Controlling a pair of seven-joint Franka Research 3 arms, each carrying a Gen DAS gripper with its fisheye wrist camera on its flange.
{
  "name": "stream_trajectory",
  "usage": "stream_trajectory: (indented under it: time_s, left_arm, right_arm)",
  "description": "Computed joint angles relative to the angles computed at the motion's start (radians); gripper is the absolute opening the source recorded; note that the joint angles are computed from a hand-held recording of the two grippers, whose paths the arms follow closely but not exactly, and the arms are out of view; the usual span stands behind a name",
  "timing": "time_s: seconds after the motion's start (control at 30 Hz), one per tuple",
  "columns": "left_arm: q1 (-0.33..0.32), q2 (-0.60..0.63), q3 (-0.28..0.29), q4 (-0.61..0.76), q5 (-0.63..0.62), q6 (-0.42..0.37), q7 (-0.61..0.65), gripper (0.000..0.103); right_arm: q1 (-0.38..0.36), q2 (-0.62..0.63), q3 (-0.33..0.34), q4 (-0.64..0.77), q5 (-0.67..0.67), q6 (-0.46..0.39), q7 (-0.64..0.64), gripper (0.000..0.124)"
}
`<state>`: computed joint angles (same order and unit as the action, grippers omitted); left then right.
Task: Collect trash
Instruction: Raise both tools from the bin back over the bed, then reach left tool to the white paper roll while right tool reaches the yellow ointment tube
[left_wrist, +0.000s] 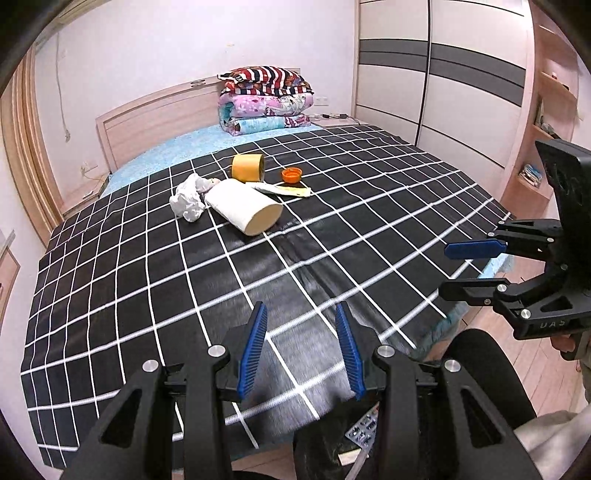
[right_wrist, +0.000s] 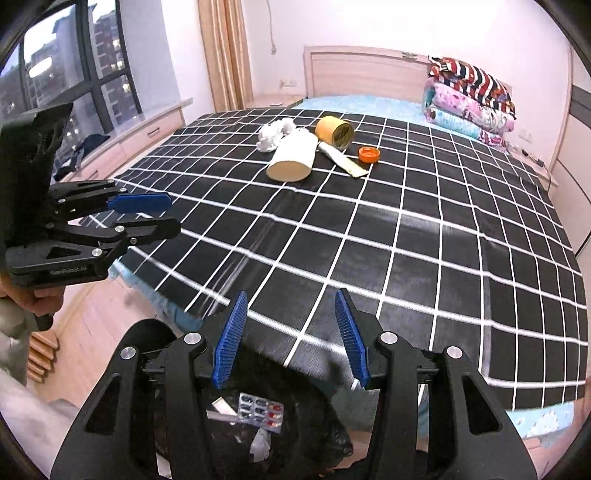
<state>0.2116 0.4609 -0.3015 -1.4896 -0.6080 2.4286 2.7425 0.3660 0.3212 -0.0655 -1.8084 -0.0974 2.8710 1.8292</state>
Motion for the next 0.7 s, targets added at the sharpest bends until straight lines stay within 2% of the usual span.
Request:
stream_trajectory:
  time_s: [0.33,0.57,0.7]
  left_arm:
    - [-0.044,0.14,0.0,0.193,0.111,-0.01,-0.126,0.037]
    - [-0.08,0.285,-0.004,0.403,0.22,-0.054,-0.247,0.037]
    - [-0.109,0.386,-0.002,0.561,0.278,-0.106,-0.314,0.037]
  right_arm:
    - [-0.045,0.104,0.015,0.157,0.072,-0.04,-0.089,0.049]
    - [-0.069,0.215,0.013,0.336,0.111,-0.108,-0.148,0.049]
    - [-0.086,0.292,0.015,0.462,0.132,-0.16,-0.176,0.049]
